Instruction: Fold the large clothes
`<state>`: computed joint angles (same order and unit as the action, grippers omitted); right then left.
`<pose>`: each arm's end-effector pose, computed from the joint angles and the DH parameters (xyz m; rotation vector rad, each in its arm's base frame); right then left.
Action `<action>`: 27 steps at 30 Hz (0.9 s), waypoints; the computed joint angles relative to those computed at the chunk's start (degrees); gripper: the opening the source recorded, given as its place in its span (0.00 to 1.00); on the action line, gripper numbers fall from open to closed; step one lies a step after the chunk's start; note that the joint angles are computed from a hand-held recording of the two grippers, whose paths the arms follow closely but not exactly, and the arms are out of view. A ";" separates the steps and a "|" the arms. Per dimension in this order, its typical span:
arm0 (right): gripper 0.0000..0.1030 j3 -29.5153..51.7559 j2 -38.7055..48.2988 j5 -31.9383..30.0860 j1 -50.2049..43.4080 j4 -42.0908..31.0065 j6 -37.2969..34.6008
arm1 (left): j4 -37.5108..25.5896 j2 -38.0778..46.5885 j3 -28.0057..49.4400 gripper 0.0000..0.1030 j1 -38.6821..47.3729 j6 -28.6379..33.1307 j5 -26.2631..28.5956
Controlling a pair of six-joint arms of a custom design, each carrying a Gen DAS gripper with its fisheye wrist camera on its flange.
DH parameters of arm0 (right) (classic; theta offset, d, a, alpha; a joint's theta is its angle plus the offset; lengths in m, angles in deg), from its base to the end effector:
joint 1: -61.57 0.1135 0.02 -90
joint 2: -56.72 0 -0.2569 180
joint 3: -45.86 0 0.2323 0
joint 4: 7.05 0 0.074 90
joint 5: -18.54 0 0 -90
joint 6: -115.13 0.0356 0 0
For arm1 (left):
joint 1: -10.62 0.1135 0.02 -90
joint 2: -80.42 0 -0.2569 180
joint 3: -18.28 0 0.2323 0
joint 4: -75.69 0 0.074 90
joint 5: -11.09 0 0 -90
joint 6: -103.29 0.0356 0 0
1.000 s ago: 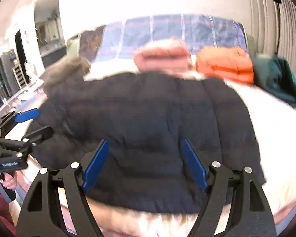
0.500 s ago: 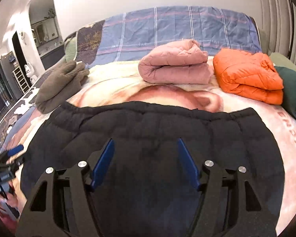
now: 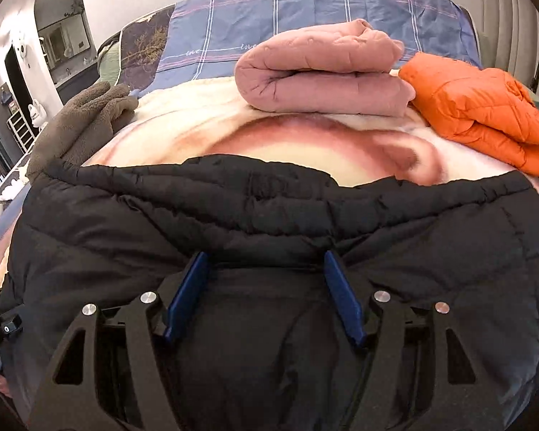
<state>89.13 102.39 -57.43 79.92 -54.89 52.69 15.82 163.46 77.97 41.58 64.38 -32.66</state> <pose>0.1375 0.0365 0.2041 0.3005 2.3948 0.0668 0.1966 0.0879 0.1785 0.4870 2.3906 -0.6909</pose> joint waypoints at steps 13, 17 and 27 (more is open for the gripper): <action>0.67 -1.81 -1.37 -1.16 -0.77 2.15 -0.25 | -16.83 3.49 9.17 0.24 -0.33 7.29 3.28; 0.67 -2.12 -2.01 -2.70 -2.15 2.39 -0.83 | -24.11 -1.42 13.93 0.20 -0.63 9.14 5.35; 0.68 -2.62 -4.30 -9.12 -7.85 2.63 -3.27 | -29.95 -20.99 24.72 0.18 -19.44 -0.88 -4.98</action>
